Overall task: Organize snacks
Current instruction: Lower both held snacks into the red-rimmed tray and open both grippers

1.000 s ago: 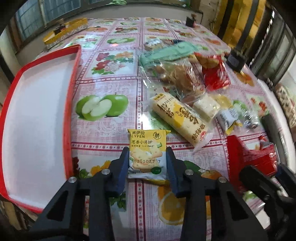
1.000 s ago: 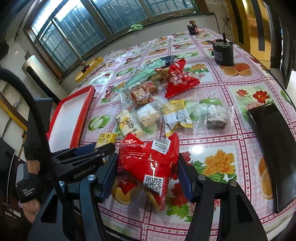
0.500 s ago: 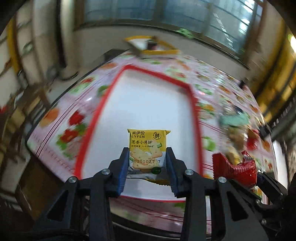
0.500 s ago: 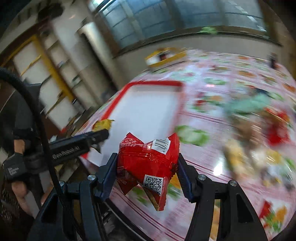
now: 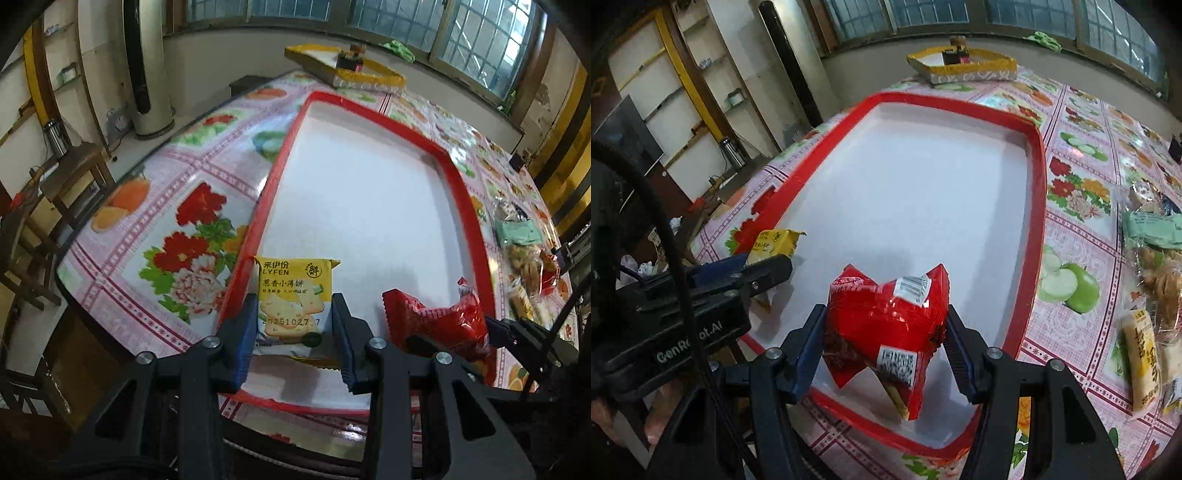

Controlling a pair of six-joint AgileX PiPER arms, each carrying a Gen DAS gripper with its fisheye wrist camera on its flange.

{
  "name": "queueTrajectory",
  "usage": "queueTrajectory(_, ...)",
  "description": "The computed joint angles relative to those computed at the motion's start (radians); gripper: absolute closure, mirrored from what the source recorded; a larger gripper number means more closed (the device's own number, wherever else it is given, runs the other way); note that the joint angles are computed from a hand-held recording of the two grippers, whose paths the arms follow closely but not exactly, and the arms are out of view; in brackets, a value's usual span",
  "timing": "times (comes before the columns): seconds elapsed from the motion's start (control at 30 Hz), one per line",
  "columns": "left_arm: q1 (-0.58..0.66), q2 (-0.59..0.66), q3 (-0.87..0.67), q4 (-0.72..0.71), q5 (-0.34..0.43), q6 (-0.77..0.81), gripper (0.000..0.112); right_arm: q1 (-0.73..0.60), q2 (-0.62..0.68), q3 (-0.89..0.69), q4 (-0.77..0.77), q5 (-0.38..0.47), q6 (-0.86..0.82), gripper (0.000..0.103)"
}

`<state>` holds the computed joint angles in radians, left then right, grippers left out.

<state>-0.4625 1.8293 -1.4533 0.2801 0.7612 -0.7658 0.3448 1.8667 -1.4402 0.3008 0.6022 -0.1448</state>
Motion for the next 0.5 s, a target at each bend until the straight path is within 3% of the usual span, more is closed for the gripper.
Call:
queueTrajectory(0.23,0.024,-0.005,0.021,-0.066,-0.047,0.056,0.069,0.051,-0.022,0.027,-0.160,-0.051,0.189,0.038)
queueTrajectory(0.33,0.028,-0.056,0.065,-0.084,-0.090,0.054,0.058,0.027,-0.076,0.085,-0.124,-0.086,0.180,0.031)
queueTrajectory(0.4,0.007,-0.093,0.093,-0.011,-0.099,-0.024,0.042,0.016,-0.131,0.135,-0.117,-0.114,0.190,0.026)
queueTrajectory(0.5,-0.034,-0.159,0.147,0.110,-0.113,-0.145,0.031,-0.017,-0.231,0.224,-0.078,-0.139,0.160,0.023)
